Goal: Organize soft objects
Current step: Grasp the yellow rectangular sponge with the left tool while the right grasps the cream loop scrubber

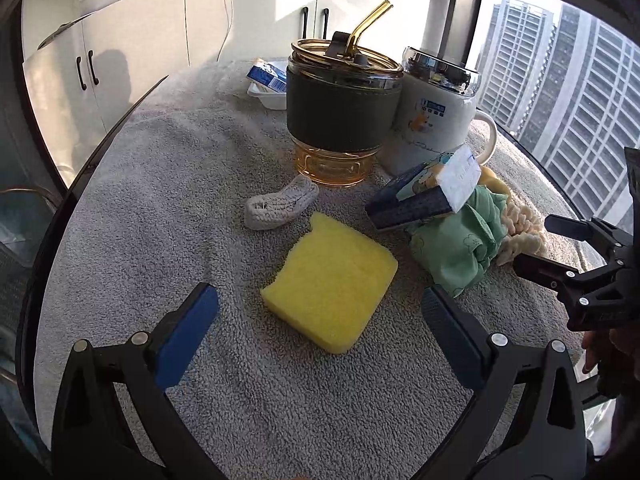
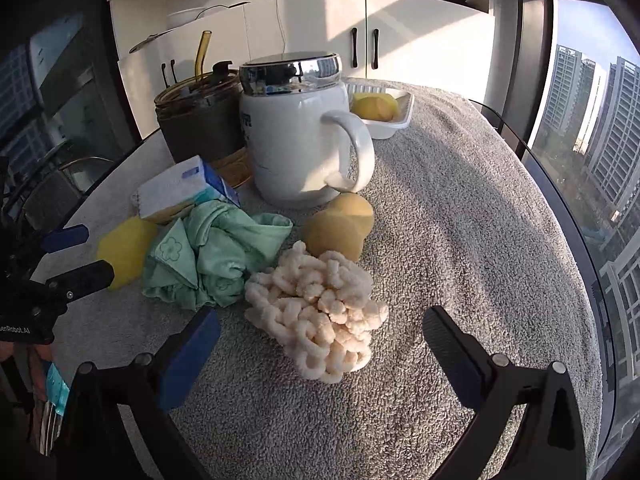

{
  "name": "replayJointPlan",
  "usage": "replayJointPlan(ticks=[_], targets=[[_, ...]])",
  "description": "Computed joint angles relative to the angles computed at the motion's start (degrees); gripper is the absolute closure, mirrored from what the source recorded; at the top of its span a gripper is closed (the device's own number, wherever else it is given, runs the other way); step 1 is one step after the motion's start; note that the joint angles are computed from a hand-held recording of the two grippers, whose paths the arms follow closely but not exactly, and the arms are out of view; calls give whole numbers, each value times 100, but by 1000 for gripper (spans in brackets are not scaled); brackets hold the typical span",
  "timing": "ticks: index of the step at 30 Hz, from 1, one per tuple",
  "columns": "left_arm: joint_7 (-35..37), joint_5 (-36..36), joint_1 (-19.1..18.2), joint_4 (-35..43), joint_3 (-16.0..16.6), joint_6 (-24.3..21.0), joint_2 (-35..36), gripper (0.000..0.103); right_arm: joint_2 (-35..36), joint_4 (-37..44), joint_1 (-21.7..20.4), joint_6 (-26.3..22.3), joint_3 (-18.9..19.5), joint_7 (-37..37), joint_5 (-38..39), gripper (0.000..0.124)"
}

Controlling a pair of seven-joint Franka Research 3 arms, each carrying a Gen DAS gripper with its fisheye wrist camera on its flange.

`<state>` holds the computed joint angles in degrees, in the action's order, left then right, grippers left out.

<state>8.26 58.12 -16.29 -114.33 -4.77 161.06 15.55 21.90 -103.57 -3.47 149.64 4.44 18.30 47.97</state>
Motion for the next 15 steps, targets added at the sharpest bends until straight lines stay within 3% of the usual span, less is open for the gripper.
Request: replayJointPlan(ticks=[15], targets=[[829,-942,-20,330,-7,-437,372,0,426,475,14,-234,2,424,-446,26]])
